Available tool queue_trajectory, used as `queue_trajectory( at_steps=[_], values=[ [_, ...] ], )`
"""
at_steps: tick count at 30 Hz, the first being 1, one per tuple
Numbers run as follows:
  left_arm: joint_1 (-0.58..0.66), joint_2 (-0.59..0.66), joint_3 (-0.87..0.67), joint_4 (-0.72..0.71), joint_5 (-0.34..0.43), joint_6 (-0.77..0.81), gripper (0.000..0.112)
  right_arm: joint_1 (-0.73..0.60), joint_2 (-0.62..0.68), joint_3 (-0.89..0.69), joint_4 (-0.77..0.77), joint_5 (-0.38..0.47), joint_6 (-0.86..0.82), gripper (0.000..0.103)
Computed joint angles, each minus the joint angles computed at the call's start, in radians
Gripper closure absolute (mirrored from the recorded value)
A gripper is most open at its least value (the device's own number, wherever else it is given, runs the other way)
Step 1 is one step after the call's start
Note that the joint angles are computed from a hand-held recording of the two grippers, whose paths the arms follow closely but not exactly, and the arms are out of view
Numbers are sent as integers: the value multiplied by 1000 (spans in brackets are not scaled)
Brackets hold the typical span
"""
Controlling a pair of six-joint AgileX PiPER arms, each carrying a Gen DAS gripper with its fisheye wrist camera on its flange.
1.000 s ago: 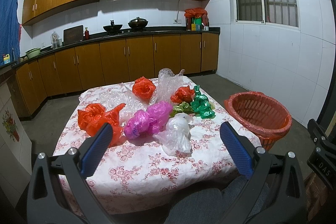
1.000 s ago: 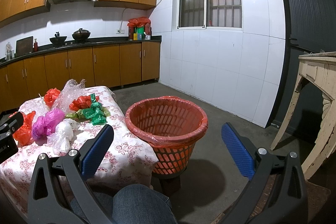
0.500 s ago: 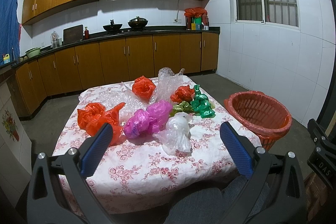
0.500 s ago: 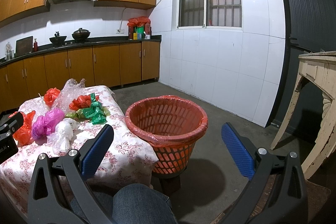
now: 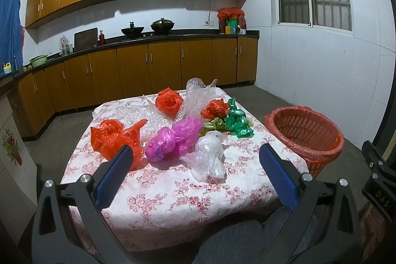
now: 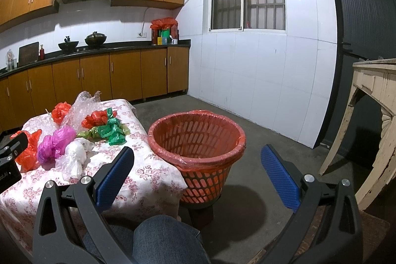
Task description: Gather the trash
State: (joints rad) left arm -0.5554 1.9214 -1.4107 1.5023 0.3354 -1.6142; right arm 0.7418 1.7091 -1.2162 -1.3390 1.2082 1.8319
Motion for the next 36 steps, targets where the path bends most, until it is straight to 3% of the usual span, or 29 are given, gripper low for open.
queue_trajectory(
  at_steps=[7, 11, 17, 23, 26, 28, 32, 34, 36],
  values=[
    [-2, -17, 34, 40, 10, -48, 13, -8, -9, 14, 1, -32, -3, 2],
    [20, -5, 29, 52, 18, -65, 13, -31, 4, 0, -1, -97, -30, 2],
    [104, 7, 4, -90, 3, 40, 13, -61, 56, -81, -10, -194, -113, 2],
    [217, -3, 23, -211, -33, 104, 13, -108, 170, -267, 87, -344, -298, 2],
    [266, 0, 31, -203, -38, 91, 13, -130, 234, -366, 157, -396, -396, 2],
    [292, 9, 29, -195, -27, 85, 13, -150, 297, -458, 234, -437, -478, 3],
    [331, 73, -50, -309, -14, 205, 13, -183, 425, -635, 414, -493, -658, 8],
    [354, 114, -101, -387, -11, 288, 13, -186, 496, -732, 478, -484, -739, 22],
    [367, 148, -153, -476, -7, 372, 15, -196, 584, -869, 591, -449, -871, 28]
  ],
)
